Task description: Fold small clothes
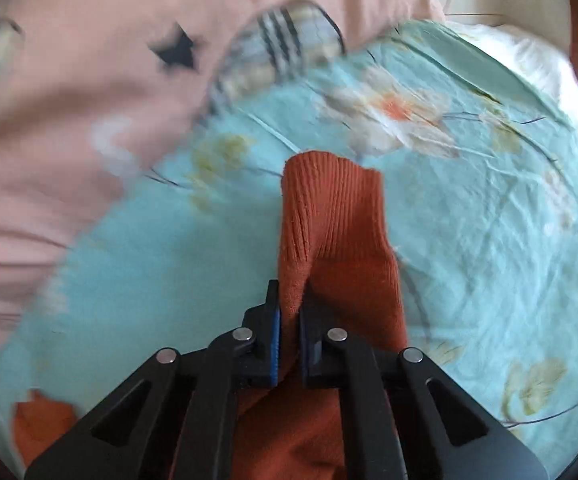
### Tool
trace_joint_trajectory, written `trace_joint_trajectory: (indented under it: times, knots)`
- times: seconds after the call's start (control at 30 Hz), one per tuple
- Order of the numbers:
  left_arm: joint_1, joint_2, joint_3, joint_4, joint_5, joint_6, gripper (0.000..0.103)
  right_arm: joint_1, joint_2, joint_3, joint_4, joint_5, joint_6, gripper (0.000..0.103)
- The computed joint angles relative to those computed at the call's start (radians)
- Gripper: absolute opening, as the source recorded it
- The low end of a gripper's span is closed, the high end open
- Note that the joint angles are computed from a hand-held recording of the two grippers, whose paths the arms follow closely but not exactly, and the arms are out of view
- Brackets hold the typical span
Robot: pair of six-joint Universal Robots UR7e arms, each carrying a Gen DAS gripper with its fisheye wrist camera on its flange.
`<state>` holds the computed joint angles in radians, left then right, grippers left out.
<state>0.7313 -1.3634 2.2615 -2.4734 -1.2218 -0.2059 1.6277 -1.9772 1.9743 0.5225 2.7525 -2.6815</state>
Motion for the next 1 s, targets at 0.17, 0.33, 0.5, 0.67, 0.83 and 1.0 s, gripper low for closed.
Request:
trace_joint_trajectory:
  times: [0.17, 0.33, 0.5, 0.67, 0.83, 1.0]
  knots:
    - [0.021, -0.038, 0.006, 0.008, -0.023, -0.025, 0.067, 0.245, -0.010, 0.038, -0.166, -0.049, -0.122, 0.008]
    - [0.034, -0.100, 0.025, 0.015, -0.052, -0.060, 0.069, 0.379, 0.191, 0.021, -0.257, -0.225, -0.151, 0.008]
    - [0.052, -0.176, 0.039, 0.026, -0.076, -0.075, 0.072, 0.400, 0.424, -0.032, -0.333, -0.511, -0.217, 0.008]
    - [0.081, -0.231, 0.041, 0.027, -0.111, -0.072, 0.074, 0.374, 0.681, -0.148, -0.303, -0.695, -0.226, 0.008]
    - [0.103, -0.253, 0.038, 0.021, -0.148, -0.049, 0.078, 0.342, 0.887, -0.263, -0.247, -0.794, -0.212, 0.011]
    - [0.157, -0.206, 0.004, -0.002, -0.212, -0.021, 0.080, 0.334, 0.977, -0.326, -0.187, -0.833, -0.168, 0.042]
